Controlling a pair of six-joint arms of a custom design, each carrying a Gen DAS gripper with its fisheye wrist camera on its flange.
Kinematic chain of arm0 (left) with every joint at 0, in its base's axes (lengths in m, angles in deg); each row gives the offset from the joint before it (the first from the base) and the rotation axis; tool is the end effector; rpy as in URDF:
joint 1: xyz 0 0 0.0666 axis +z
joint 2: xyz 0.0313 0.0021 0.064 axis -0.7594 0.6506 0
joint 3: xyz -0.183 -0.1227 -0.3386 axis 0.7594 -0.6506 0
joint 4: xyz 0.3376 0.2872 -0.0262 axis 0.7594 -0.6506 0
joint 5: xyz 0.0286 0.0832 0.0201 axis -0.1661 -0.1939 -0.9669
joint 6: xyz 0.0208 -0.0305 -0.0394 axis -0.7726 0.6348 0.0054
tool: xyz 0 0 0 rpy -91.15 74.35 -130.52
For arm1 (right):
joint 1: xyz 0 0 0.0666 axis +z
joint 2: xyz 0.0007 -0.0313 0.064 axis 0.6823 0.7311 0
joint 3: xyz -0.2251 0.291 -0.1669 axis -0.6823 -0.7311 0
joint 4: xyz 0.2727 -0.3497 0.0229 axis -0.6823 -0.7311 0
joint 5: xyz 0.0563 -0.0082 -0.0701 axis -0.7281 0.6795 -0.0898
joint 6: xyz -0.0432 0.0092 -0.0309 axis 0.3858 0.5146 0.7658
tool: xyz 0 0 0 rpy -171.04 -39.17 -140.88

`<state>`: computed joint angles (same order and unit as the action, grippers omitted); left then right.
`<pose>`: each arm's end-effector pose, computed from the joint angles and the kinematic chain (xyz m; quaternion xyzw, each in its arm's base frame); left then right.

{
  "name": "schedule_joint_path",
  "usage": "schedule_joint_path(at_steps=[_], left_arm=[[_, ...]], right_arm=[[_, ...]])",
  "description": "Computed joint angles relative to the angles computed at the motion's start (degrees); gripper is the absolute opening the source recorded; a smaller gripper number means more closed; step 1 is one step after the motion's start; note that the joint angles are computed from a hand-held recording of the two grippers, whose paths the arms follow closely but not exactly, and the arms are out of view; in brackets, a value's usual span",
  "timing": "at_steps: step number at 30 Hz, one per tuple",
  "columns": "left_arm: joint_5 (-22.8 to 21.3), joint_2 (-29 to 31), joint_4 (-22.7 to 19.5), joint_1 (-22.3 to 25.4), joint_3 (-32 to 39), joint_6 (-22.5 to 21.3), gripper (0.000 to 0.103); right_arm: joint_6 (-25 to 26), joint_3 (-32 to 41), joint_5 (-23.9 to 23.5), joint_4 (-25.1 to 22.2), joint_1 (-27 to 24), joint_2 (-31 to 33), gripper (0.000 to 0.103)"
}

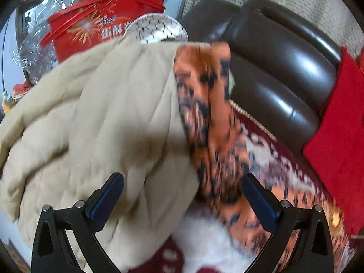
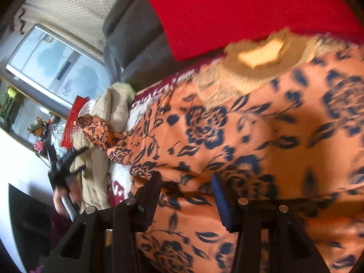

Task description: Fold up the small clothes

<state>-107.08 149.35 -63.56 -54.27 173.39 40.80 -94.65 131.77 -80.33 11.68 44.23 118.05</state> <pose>0.5042 -0.0320 0.5968 -0.3429 0.8764 0.0196 0.3377 0.5159 0.0336 0.5685 -0.0420 0.9084 0.3523 0.2212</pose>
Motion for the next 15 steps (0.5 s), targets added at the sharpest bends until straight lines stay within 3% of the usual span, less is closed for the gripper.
schedule_joint_path(at_steps=[2, 4, 6, 8, 11, 15], left_arm=[[0.6, 2.2, -0.5, 0.8, 3.0, 0.1, 0.103], [1.1, 5.5, -3.4, 1.8, 6.8, 0.8, 0.097], [0.9, 7.8, -5.1, 2.3, 9.1, 1.0, 0.069], [0.8, 9.4, -6.9, 2.8, 10.7, 1.4, 0.056], [3.0, 9.3, -4.1, 3.2, 10.1, 0.7, 0.019], [0.8, 9.5, -3.5, 1.5, 11.8, -1.6, 0.007]], right_arm=[[-0.3, -1.4, -0.6, 2.0, -1.3, -1.2, 0.049], [-0.7, -1.9, -0.7, 3.2, -2.7, -1.7, 0.049], [-1.2, -1.3, -1.3, 2.9, -3.2, -1.2, 0.049], [-1.0, -1.2, -1.5, 2.9, -3.5, -1.0, 0.049], [-0.4, -1.2, -1.2, 3.2, -3.4, -0.8, 0.049], [-0.6, -1.0, -0.6, 4.0, -3.8, -0.7, 0.049]])
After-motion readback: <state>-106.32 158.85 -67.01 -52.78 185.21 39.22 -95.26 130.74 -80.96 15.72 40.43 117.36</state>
